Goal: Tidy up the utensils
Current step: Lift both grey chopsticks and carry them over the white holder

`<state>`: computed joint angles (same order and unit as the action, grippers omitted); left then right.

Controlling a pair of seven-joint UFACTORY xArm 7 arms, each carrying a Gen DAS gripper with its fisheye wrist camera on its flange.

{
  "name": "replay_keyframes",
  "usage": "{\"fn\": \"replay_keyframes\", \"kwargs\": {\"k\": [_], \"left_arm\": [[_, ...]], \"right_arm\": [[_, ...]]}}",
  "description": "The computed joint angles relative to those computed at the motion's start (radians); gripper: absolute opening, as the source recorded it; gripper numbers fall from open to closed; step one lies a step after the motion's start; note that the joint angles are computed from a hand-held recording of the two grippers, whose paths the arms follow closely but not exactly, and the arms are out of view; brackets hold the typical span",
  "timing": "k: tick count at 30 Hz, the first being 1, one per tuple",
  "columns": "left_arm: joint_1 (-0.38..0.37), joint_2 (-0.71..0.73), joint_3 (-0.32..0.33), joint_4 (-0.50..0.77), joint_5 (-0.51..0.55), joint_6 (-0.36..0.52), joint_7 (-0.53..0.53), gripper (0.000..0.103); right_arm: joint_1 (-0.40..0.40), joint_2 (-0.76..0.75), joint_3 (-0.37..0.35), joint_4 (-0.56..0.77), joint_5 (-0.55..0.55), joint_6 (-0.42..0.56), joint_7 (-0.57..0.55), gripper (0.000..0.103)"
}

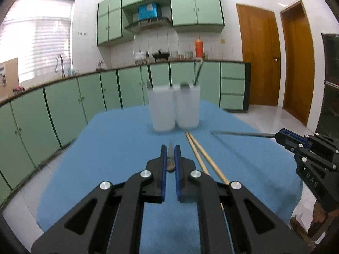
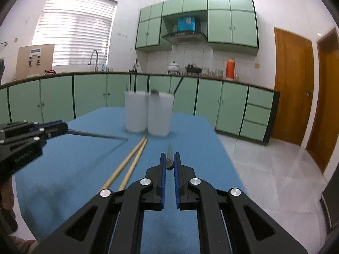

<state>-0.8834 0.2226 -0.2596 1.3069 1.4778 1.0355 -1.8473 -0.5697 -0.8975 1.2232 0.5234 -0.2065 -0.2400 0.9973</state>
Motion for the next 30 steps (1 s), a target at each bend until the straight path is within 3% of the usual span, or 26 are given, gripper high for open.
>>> {"fn": "replay_keyframes", "kwargs": {"k": [9,16,23,30], "left_arm": [[0.033,-0.051,-0.003,0.055,0.055,-0.045,0.06,0.006],[0.068,-0.057,0.001,0.12,0.064,-0.123,0.102,0.006],[0.08,-0.048,0.014,0.167,0.061,-0.162,0.119,0.006],[0.081,-0.028,0.035,0.23,0.094,-0.155,0.125,0.006]], "right_arm": [[0.063,0.138,-0.166,0.084,-0.026,0.005,-0.153,0.007],[0.191,0.326,-0.325,0.199,-0.016,0.073,-0.293,0.007],[0.283,0.447,-0.41,0.307,-0.023,0.129,-0.387,0.007],[0.226,0.477,-0.369,0.41,-0.073,0.18,-0.376,0.007]]}}
